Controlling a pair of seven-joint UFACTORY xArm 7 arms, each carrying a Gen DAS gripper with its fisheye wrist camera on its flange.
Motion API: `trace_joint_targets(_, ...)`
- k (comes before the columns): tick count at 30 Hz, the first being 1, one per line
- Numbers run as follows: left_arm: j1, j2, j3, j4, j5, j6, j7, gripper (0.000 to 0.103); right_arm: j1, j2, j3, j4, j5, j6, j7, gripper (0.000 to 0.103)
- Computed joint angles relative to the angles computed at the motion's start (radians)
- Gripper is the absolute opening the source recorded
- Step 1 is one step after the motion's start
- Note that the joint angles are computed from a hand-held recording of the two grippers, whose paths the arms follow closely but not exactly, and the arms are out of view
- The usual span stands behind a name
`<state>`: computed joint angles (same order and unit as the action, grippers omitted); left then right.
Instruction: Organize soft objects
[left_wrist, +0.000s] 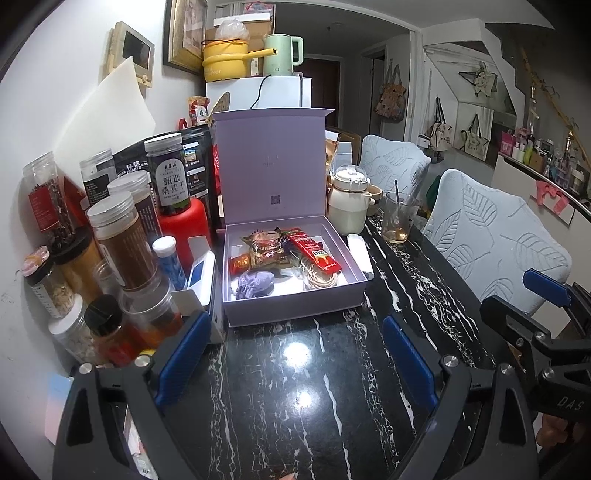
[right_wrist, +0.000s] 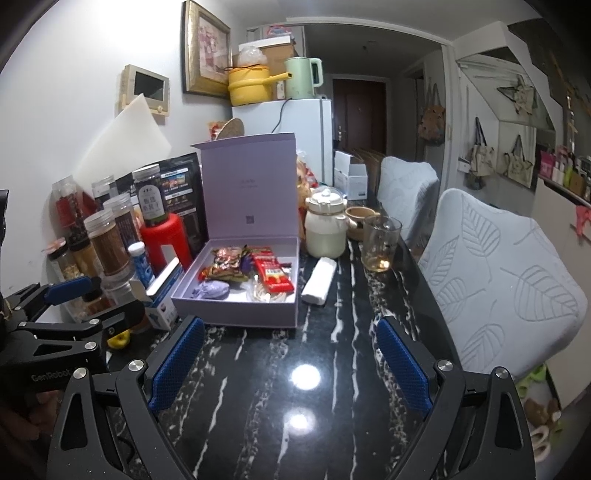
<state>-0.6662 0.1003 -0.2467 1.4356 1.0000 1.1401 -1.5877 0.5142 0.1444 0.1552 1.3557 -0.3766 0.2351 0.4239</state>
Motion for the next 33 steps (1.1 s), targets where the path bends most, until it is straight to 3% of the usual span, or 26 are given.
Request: trace_joint_targets(33,-0.013,0.039,0.025,0.037,-0.043,0.021,0.033,0.095,0.002,0.021,-0.010,0.017,-0.023,0.034,0.000,0.095)
